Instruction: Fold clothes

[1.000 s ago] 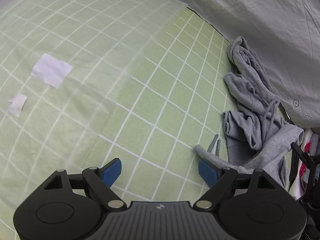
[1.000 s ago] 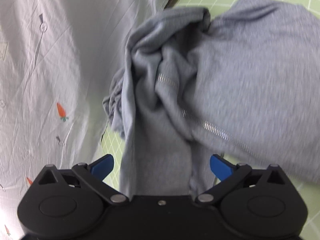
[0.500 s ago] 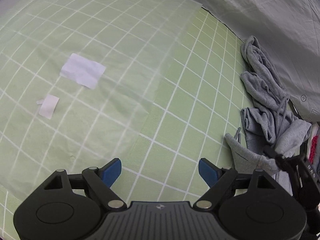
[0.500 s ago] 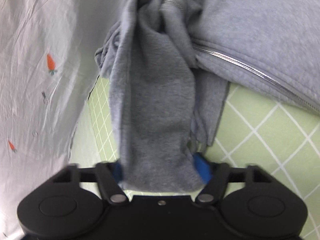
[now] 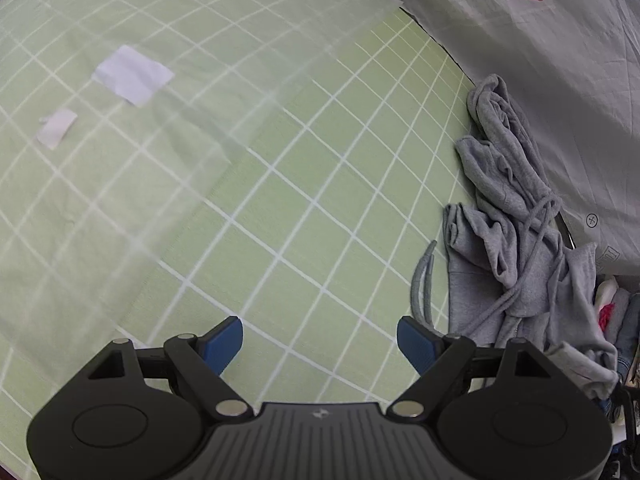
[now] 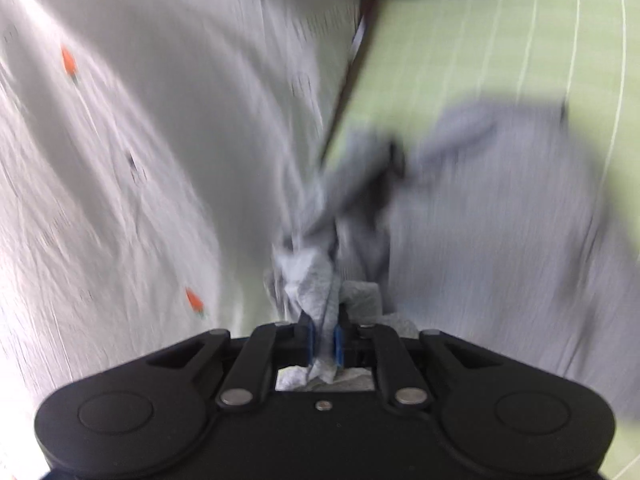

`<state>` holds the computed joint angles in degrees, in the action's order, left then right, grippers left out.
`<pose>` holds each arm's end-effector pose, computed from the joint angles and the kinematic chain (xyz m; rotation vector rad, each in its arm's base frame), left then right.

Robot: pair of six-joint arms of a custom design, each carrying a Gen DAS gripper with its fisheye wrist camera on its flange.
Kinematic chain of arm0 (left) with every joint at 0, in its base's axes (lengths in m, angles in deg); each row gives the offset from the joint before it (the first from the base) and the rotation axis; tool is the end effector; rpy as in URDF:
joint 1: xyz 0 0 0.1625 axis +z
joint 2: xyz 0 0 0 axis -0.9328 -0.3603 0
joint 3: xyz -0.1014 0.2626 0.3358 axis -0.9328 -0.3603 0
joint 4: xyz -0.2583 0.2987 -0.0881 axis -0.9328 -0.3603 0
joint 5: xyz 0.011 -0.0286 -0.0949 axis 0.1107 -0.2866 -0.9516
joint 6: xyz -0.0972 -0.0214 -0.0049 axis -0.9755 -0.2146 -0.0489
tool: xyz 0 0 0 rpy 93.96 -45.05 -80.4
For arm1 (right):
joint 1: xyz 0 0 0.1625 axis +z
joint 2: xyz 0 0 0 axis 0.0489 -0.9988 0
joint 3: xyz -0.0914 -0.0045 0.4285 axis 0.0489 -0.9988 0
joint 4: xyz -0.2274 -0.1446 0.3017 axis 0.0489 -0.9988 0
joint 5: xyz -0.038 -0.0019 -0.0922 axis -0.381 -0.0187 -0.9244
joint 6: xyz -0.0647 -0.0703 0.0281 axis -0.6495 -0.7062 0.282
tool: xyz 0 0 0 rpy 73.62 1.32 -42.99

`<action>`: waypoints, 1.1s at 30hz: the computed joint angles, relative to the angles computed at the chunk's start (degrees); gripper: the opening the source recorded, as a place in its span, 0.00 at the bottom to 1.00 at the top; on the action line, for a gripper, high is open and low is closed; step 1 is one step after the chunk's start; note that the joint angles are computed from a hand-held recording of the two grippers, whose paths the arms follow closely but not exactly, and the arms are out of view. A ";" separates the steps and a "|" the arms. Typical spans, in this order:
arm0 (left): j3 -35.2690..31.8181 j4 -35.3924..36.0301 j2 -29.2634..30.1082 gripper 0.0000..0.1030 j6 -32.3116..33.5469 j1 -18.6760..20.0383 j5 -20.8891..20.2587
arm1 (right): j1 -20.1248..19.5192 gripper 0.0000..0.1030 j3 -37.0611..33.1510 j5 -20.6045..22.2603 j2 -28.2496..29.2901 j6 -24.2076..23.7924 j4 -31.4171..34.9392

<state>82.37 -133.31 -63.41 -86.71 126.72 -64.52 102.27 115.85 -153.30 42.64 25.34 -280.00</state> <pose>0.0240 -0.3187 0.2902 -0.6815 2.6232 -0.7114 0.2034 -0.3455 0.0733 0.7312 2.5153 -1.3462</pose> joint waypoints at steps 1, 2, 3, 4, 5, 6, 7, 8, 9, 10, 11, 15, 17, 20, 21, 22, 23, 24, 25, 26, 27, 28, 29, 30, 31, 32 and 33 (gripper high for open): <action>0.51 -1.11 1.16 0.82 -1.11 -0.95 -0.09 | -1.24 0.10 0.68 -0.63 -2.40 -2.21 -0.60; 0.92 -1.96 2.42 0.82 -2.06 -1.91 0.07 | -2.39 0.10 1.48 -2.03 -4.90 -4.86 -0.97; 1.29 -2.75 3.73 0.82 -2.99 -2.85 0.28 | -3.61 0.10 2.13 -3.26 -7.44 -7.61 -1.29; 1.62 -3.59 5.11 0.82 -3.88 -3.76 0.46 | -4.71 0.10 2.45 -5.90 -10.21 -10.84 0.52; 1.87 -4.62 6.58 0.82 -4.51 -4.42 0.71 | -5.85 0.10 2.56 -8.47 -12.85 -14.21 2.15; 2.09 -6.27 8.59 0.82 -5.12 -4.91 1.05 | -7.00 0.14 2.47 -11.03 -15.56 -17.60 3.98; 2.12 -8.45 10.88 0.82 -5.30 -4.96 1.26 | -8.32 0.27 2.26 -15.65 -18.49 -22.83 8.22; 2.07 -10.68 13.20 0.82 -5.38 -4.92 1.45 | -8.39 0.40 0.83 -21.14 -20.35 -27.00 13.80; 1.78 -12.56 15.47 0.82 -4.94 -4.79 1.80 | -8.91 0.70 -0.24 -25.09 -21.71 -30.73 18.62; 1.41 -14.29 17.69 0.82 -4.39 -4.65 2.19 | -9.63 0.82 -0.92 -27.23 -22.02 -34.00 21.04; 0.81 -15.18 19.86 0.87 -3.68 -4.94 3.40 | -11.10 0.83 -0.53 -26.98 -22.17 -37.37 21.06; -2.94 -15.58 27.89 0.87 2.90 -6.33 7.99 | -16.85 0.99 3.32 -20.76 -21.67 -40.93 17.07; -4.05 -15.58 30.74 0.87 7.43 -7.71 10.60 | -17.69 0.99 3.75 -20.28 -18.97 -42.02 13.52; -4.74 -16.70 35.02 0.87 15.56 -9.57 14.55 | -16.54 0.99 2.52 -22.20 -14.90 -42.76 11.55; -4.88 -17.14 36.13 0.87 17.61 -9.75 15.18 | -16.27 0.99 2.08 -22.36 -13.90 -42.78 11.49; -5.03 -17.57 37.21 0.87 19.54 -9.90 15.76 | -15.99 0.99 1.63 -22.53 -12.91 -42.80 11.46; -5.06 -18.36 38.05 0.87 21.05 -9.86 16.08 | -15.73 0.99 1.16 -22.69 -11.95 -42.82 11.46; -5.23 -19.51 38.78 0.87 22.33 -9.48 16.02 | -15.52 0.99 0.67 -23.03 -11.22 -42.76 11.56; -5.43 -20.70 39.49 0.87 23.58 -9.04 15.88 | -15.33 0.99 0.16 -23.36 -10.51 -42.71 11.68; -5.67 -21.77 40.16 0.87 24.49 -8.56 15.65 | -15.02 0.99 -0.32 -23.95 -9.86 -43.18 11.63; -5.87 -22.68 40.74 0.87 25.14 -8.18 15.58 | -14.84 0.99 -0.68 -24.45 -9.47 -43.75 11.64; -6.35 -23.97 41.90 0.87 25.94 -7.66 15.79 | -14.65 0.99 -0.97 -25.01 -9.14 -44.27 11.65; -6.61 -24.76 42.60 0.87 26.45 -7.36 16.11 | -14.45 0.99 -1.27 -25.57 -8.81 -44.78 11.66; -6.96 -25.01 43.13 0.87 26.60 -7.08 16.49 | -14.36 0.99 -1.47 -25.86 -8.73 -44.78 12.06; -7.35 -25.16 43.65 0.85 26.67 -6.80 16.89 | -14.28 0.99 -1.65 -26.13 -8.67 -44.77 12.47; -7.71 -25.12 44.01 0.83 27.00 -6.52 16.98 | -14.17 0.99 -1.83 -26.43 -8.64 -44.74 12.90; -7.57 -27.41 44.56 0.81 29.02 -6.26 16.75 | -14.06 0.99 -2.00 -26.71 -8.61 -44.71 13.34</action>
